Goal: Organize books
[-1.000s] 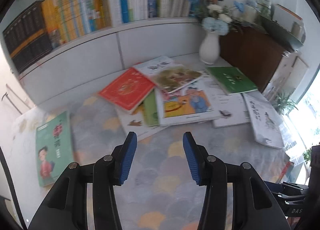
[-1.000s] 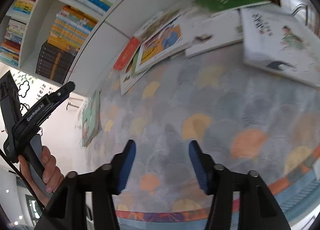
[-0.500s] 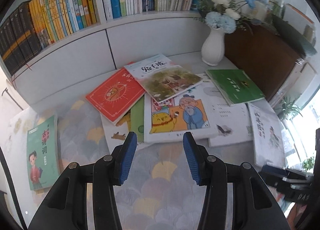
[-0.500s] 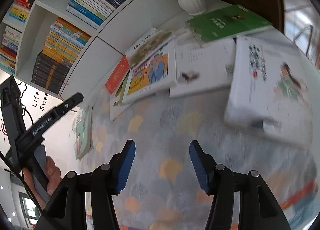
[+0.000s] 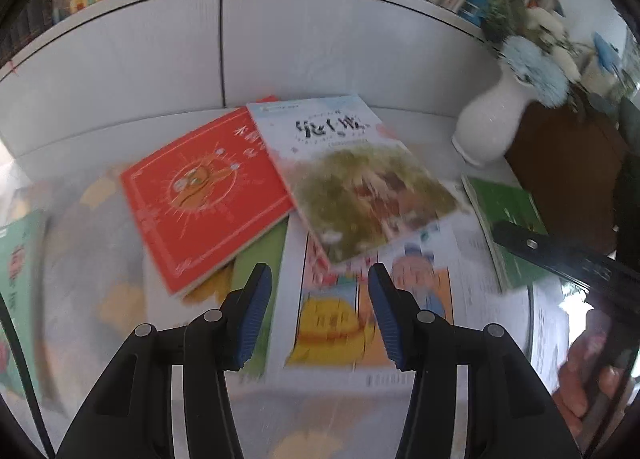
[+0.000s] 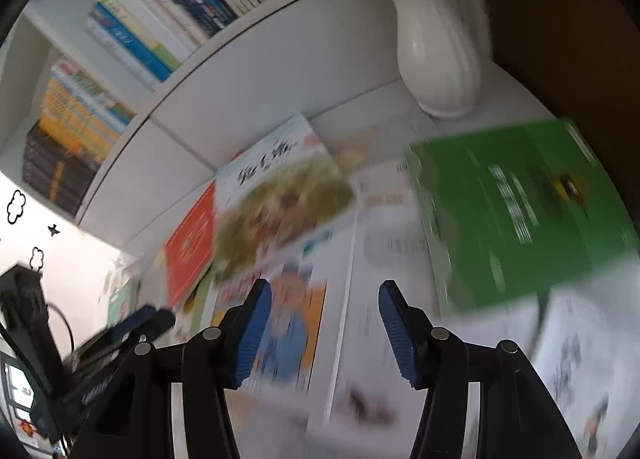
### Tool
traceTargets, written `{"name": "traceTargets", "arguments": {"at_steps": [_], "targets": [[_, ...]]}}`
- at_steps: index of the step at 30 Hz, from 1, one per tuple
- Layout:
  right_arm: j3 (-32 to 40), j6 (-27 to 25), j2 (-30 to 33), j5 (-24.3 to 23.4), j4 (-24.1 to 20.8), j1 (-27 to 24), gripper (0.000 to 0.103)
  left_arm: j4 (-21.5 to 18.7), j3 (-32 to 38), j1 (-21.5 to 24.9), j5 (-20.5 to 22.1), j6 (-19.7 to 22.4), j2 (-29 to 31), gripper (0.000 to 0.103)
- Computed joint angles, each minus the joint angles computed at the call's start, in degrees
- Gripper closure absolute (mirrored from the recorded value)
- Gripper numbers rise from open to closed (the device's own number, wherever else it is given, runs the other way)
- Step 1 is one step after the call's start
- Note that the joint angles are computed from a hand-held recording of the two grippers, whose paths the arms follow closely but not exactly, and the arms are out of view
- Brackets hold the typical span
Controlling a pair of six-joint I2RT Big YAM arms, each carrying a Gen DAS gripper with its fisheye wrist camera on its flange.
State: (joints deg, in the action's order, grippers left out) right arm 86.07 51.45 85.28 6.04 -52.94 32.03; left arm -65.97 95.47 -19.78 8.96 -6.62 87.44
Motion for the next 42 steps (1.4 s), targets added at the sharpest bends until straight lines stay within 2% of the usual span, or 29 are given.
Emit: {"name": "traceTargets", "arguments": {"at_steps": [4,6,11,12,15,18,21,24,26,28,30,32,35,37,40,42], "targets": [[4.9,-4.1,6.1,-3.1,0.1,-3.6,0.061,0.0,4.0,-0.5,0.7,-1.5,4.9,0.055],[7.5,-6.1,9.1,-3.0,-0.9,-4.6,0.066,-0.4,5.4,-0.2,2.2,-3.0,7.1,0.055],[9.1,-7.6,12.1,-5.8,0.1,-6.2,0.071,-0.4,7.0,0.3,6.1,-4.5,10.4,0.055],[9.0,-8.0,12.1,-5.6,0.5,-6.2,0.071,0.6,6.6,0.2,6.4,-4.3,10.2,0.054],[7.9,-9.1,11.2,-5.9,1.5,-6.0,0.071,0.4,7.0,0.0,6.8,-2.8,10.5,0.052],[8.2,-9.2,10.6,-5.1,0.1,-5.4,0.071,-0.7,7.1,0.1,7.4,-1.2,10.3,0.052],[8.4,-8.5,9.7,-4.7,-1.3,-4.0,0.07,-0.8,4.8,0.8,10.2,-1.5,8.0,0.052],[8.1,-8.7,8.2,-4.3,-2.1,-1.2,0.07,-1.3,0.8,1.0,12.5,0.8,4.2,0.052],[6.6,-8.8,6.7,-6.1,-1.4,0.9,0.07,-2.1,-2.2,0.5,11.6,3.3,1.4,0.052],[6.1,-8.5,6.1,-5.3,-2.4,3.2,0.07,-2.1,-5.1,0.2,8.9,4.7,-1.6,0.052],[5.4,-7.2,5.3,-2.6,-4.8,4.9,0.07,-1.9,-6.6,1.9,9.0,4.2,-3.8,0.052],[3.9,-4.5,3.9,-3.5,-4.3,4.7,0.07,-1.5,-6.2,3.7,9.1,3.4,-4.3,0.052],[2.9,-2.8,2.8,-4.2,-2.9,3.6,0.07,-0.1,-2.7,6.0,7.9,3.0,-2.3,0.05],[4.2,-2.2,3.8,-3.3,-3.3,3.3,0.07,-0.4,1.0,6.6,7.1,3.7,0.6,0.049],[5.4,-0.4,5.2,-4.5,-1.2,2.7,0.07,-0.2,5.1,6.8,6.4,4.1,4.7,0.049],[7.5,-0.3,7.2,-3.9,-1.8,2.7,0.07,-0.5,7.0,6.7,5.4,3.9,7.0,0.049]]}}
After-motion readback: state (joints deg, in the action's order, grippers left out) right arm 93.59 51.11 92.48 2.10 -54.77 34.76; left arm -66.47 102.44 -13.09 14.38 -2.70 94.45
